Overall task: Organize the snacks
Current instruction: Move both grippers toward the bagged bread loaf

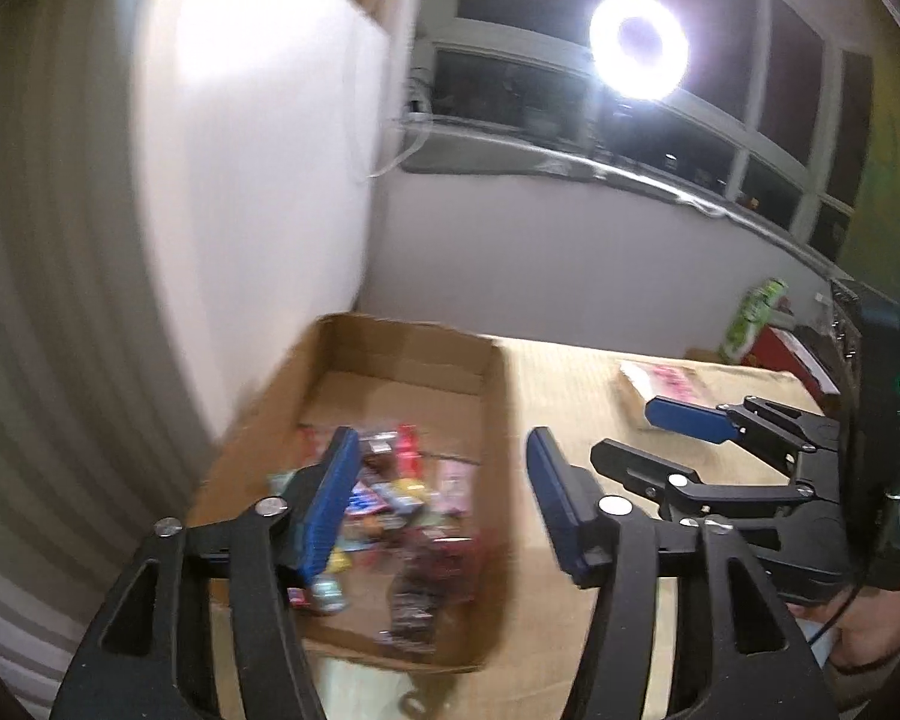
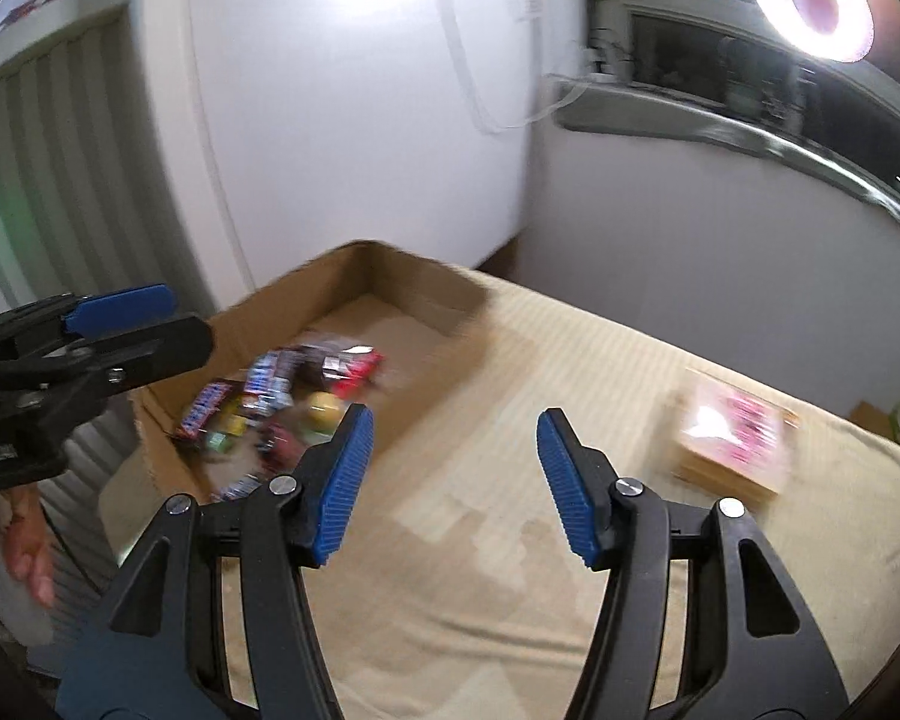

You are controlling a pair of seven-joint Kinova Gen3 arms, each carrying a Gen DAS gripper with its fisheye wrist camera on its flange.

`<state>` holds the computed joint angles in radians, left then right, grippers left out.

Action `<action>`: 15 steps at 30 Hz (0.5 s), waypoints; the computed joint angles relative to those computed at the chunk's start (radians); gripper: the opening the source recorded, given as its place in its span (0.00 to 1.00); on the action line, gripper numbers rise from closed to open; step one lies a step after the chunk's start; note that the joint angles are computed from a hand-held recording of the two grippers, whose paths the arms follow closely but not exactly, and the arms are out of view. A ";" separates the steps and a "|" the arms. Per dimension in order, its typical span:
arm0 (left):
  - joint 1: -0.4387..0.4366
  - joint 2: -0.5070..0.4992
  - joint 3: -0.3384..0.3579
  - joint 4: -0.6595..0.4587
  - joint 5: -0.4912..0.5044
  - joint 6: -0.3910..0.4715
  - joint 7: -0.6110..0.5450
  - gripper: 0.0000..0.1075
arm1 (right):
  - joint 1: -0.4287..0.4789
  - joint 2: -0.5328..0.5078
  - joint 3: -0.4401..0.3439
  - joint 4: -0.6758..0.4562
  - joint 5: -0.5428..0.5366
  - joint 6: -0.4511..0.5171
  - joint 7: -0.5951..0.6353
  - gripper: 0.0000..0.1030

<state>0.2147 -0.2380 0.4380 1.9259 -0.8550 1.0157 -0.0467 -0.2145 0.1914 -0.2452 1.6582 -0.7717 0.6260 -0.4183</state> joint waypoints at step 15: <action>0.087 0.366 -0.183 -0.307 0.185 -0.259 -0.268 0.58 | 0.204 0.121 0.096 -0.182 0.143 0.124 -0.045 0.64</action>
